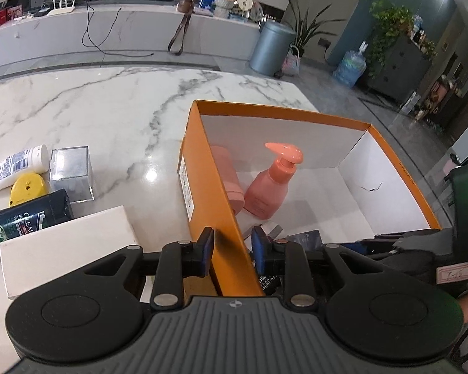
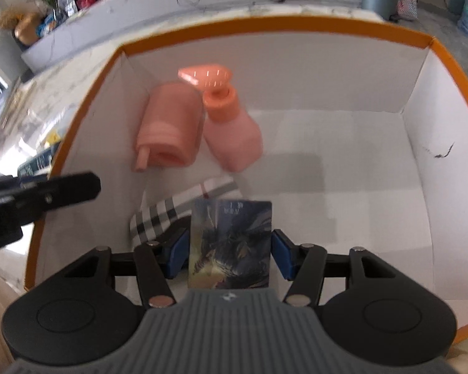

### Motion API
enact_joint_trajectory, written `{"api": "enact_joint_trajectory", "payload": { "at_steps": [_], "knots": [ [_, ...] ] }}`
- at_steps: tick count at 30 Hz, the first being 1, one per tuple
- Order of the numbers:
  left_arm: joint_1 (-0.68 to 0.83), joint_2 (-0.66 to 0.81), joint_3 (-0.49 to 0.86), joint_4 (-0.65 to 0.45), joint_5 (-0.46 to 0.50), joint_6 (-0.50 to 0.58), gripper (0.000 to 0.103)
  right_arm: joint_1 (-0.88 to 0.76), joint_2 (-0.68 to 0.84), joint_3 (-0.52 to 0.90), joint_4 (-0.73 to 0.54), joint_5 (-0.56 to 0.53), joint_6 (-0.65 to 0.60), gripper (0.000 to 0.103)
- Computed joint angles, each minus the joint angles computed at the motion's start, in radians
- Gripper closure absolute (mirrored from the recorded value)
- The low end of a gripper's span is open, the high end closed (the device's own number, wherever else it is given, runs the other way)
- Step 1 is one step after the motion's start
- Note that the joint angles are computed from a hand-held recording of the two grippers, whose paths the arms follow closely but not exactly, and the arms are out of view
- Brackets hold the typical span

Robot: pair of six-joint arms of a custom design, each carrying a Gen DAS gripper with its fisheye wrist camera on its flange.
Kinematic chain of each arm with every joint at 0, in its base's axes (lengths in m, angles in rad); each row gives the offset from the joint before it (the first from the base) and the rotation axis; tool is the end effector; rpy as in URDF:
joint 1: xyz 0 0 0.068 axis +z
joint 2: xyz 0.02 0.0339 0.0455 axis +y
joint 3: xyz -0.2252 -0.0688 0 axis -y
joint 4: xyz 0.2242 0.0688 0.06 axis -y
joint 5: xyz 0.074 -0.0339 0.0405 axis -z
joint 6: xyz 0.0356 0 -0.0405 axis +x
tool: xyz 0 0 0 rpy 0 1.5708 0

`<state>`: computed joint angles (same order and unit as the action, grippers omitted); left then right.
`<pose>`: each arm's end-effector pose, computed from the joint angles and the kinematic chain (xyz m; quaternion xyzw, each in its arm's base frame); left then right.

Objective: Organize rigid objects
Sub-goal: 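Open the left tool to release the plaid case while the right tool releases the card, then move the left tool to the white rectangular box while the right tool approaches the wooden box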

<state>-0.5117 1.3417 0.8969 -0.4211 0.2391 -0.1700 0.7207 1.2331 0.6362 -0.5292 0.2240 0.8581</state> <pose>0.2290 -0.1383 0.2078 0.1990 0.9113 -0.2201 0.2856 0.1640 0.1335 0.1514 0.0911 0.9653 0.0788 0.2317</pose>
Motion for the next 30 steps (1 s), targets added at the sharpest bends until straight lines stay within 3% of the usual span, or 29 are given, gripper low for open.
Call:
{"api": "enact_joint_trajectory", "payload": {
  "at_steps": [5,12,20,25,30],
  "knots": [
    [0.017,-0.052,-0.041,0.032,0.025,-0.005,0.073,0.084,-0.034,-0.018,-0.005,0.125,0.048,0.042],
    [0.022,-0.120,-0.096,0.090,0.046,-0.028,0.073,0.139,-0.046,-0.018,0.001,0.264,0.085,0.022],
    [0.060,-0.177,-0.098,0.063,0.048,-0.020,0.073,0.212,-0.131,-0.061,0.007,0.409,0.158,0.022],
    [0.133,-0.226,-0.082,-0.003,0.048,0.026,0.073,0.248,-0.125,-0.053,0.058,0.462,0.099,0.027],
    [0.254,-0.246,-0.041,-0.077,0.090,0.092,0.072,0.248,-0.107,-0.005,0.096,0.440,0.048,0.033]
  ]
}}
